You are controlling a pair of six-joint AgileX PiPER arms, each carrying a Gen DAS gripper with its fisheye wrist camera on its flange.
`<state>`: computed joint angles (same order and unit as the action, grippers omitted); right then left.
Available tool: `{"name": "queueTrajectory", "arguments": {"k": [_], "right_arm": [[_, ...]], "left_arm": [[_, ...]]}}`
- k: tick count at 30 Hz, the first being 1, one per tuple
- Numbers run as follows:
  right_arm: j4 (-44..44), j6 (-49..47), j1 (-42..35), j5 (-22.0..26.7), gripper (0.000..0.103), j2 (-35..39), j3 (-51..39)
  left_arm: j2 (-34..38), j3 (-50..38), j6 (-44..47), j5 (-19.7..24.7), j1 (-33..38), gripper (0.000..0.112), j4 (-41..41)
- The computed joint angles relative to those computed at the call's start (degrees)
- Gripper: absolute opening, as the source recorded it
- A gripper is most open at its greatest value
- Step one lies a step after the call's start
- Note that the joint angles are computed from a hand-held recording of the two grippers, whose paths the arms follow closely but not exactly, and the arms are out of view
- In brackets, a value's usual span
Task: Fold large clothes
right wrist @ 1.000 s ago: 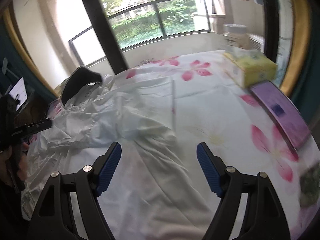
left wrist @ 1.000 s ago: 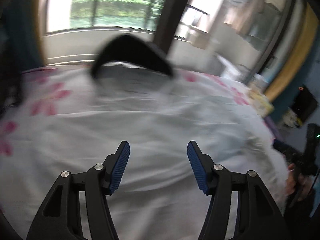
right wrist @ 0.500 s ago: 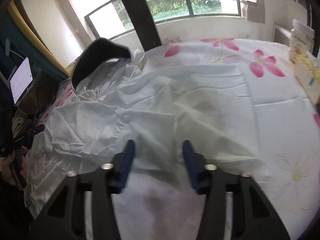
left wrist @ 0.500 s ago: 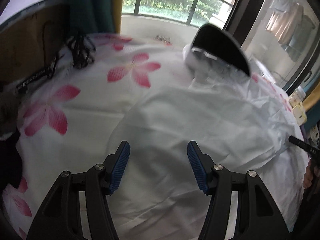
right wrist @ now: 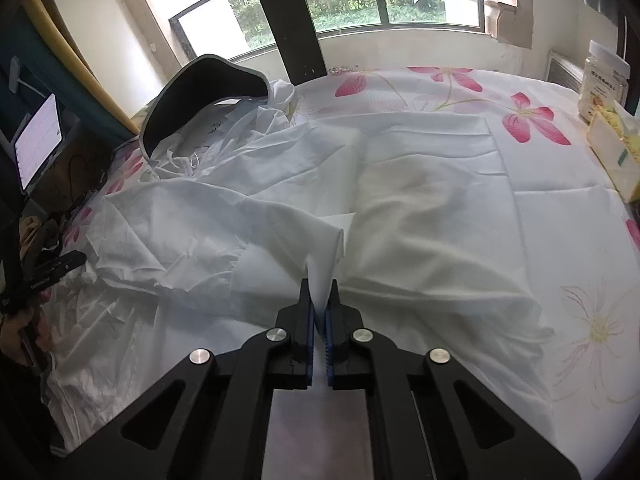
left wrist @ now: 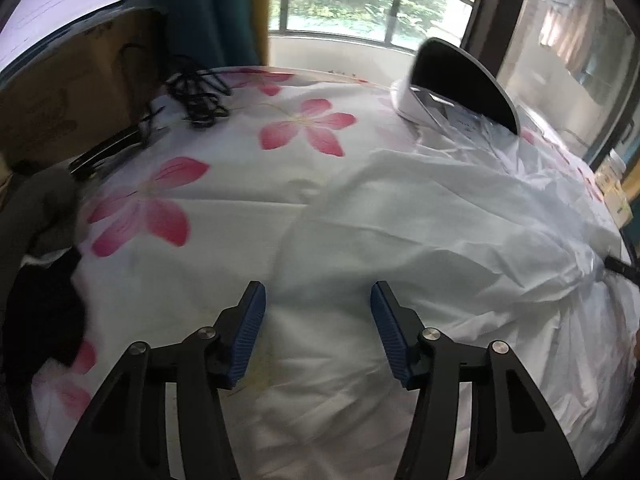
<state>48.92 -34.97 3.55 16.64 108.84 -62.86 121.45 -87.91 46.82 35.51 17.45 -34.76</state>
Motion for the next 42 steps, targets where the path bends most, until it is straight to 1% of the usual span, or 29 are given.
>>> {"name": "queueTrajectory", "arguments": {"k": [2, 3, 6, 7, 8, 9, 10, 11, 12, 13, 18, 22, 26, 29, 35, 37, 40, 42], "right_arm": [[-3.1, 3.04, 0.35, -1.09, 0.004, -0.84, 1.18], [-7.07, 7.05, 0.67, -1.75, 0.004, -1.28, 1.66], [-14.88, 15.41, 1.13, -3.22, 0.006, -2.7, 3.28], [-16.95, 17.54, 1.27, -3.63, 0.015, -3.18, 3.84], [-17.18, 17.86, 1.29, -4.15, 0.039, -3.65, 4.53], [-15.32, 16.19, 1.1, -4.56, 0.055, -4.27, 5.4], [-12.36, 13.61, 0.84, -5.03, 0.082, -5.02, 6.45], [-7.79, 9.34, 0.62, -5.87, 0.086, -5.96, 7.81], [-4.72, 6.31, 0.52, -6.48, 0.086, -7.02, 9.1], [-3.94, 5.51, 0.53, -6.87, 0.086, -8.05, 10.27], [-6.44, 9.19, 0.09, -8.4, 0.086, -11.83, 15.22], [1.6, 2.66, -0.92, -9.81, 0.086, -14.43, 19.53], [6.37, -1.06, -1.2, -10.73, 0.086, -16.69, 22.67], [7.64, -2.06, -0.97, -11.49, 0.086, -18.67, 24.79], [9.85, -4.29, -0.66, -12.29, 0.086, -20.97, 27.51], [15.17, -9.5, -0.63, -12.4, 0.086, -21.15, 28.1], [23.36, -17.65, -0.34, -12.51, 0.086, -20.9, 28.7], [24.05, -18.24, 0.0, -12.56, 0.086, -20.78, 28.96]], "left_arm": [[-1.21, 0.96, 3.03, 1.77, 1.69, 0.059, -3.78], [-2.01, 1.86, 4.61, 2.24, 2.27, 0.059, -5.33], [-5.44, 5.72, 8.86, 2.57, 3.58, 0.059, -8.08], [-6.41, 6.88, 9.62, 2.45, 3.8, 0.059, -8.45], [-7.45, 8.15, 10.65, 2.75, 4.27, 0.059, -9.06], [-8.34, 9.31, 11.69, 3.17, 4.72, 0.059, -9.82], [-9.23, 10.5, 12.68, 3.54, 5.19, 0.059, -10.53], [-10.38, 12.1, 13.9, 3.77, 5.76, 0.059, -11.36], [-11.38, 13.58, 15.13, 4.11, 6.34, 0.059, -12.13], [-12.48, 15.22, 16.75, 4.88, 7.13, 0.059, -13.02], [-16.12, 21.74, 22.22, 7.8, 10.02, 0.059, -14.52], [-18.05, 26.91, 27.3, 10.34, 12.02, 0.059, -15.68], [-19.79, 31.68, 29.84, 10.91, 12.63, 0.059, -14.54], [-22.35, 36.23, 33.23, 10.32, 13.81, 0.059, -14.43], [-26.8, 41.09, 35.87, 14.62, 20.05, 0.059, -9.18], [-28.49, 42.01, 35.86, 16.46, 22.39, 0.059, -5.73], [-29.69, 40.93, 33.45, 20.07, 25.17, 0.059, -1.41], [-31.46, 40.56, 33.87, 21.32, 26.96, 0.059, -1.55]]}}
